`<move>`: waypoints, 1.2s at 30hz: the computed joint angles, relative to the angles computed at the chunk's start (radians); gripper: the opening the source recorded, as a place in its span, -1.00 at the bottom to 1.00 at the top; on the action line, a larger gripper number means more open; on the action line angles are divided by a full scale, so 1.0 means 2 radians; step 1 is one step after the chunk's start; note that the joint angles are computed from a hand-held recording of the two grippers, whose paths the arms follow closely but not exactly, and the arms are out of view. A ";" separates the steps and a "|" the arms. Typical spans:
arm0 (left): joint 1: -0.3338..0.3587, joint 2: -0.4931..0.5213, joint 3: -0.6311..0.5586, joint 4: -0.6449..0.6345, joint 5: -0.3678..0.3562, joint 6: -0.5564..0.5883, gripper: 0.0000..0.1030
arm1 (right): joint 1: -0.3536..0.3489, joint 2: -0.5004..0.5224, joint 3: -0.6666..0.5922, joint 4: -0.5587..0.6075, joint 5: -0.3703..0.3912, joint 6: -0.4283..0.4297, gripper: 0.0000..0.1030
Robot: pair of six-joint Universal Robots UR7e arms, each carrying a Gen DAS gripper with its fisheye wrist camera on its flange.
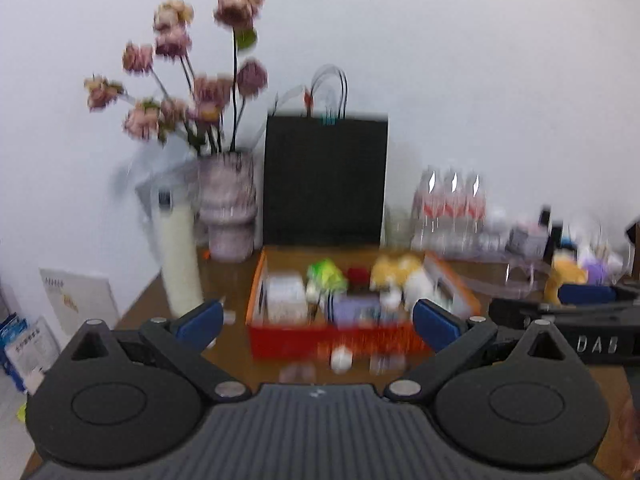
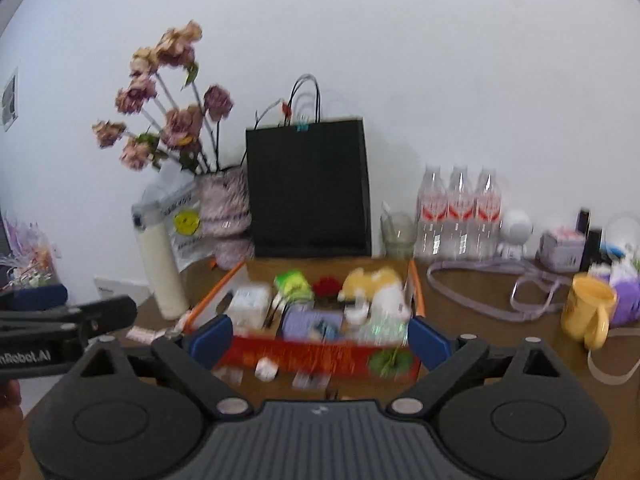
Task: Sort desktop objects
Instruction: 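Lift both open tools up and away from the box, then grasp the white plug with the right tool while the left tool grasps a clear wrapper scrap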
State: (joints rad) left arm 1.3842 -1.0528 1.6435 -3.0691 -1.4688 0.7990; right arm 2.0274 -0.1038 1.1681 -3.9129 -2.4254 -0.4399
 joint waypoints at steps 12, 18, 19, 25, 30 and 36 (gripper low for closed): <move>0.048 -0.079 0.097 0.059 -0.023 0.027 1.00 | 0.022 0.001 0.124 0.012 -0.035 0.151 0.84; 0.075 -0.099 0.122 0.086 -0.047 0.034 1.00 | 0.021 0.002 0.172 -0.022 -0.019 0.169 0.86; 0.078 -0.098 0.124 0.083 -0.043 0.036 1.00 | 0.021 0.003 0.175 -0.028 -0.018 0.165 0.86; 0.086 -0.090 0.104 0.134 -0.041 0.028 1.00 | 0.013 0.009 0.186 -0.062 0.001 0.159 0.86; 0.087 -0.063 0.085 0.105 -0.050 0.042 1.00 | -0.001 0.013 0.168 -0.057 0.021 0.147 0.86; 0.081 -0.006 0.016 0.120 -0.018 0.042 0.94 | -0.029 0.014 0.134 -0.027 0.050 0.131 0.68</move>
State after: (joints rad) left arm 1.5465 -1.0654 1.6758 -2.8295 -1.5044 0.8827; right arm 1.9690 -0.0764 1.4354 -3.9660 -2.3252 -0.1772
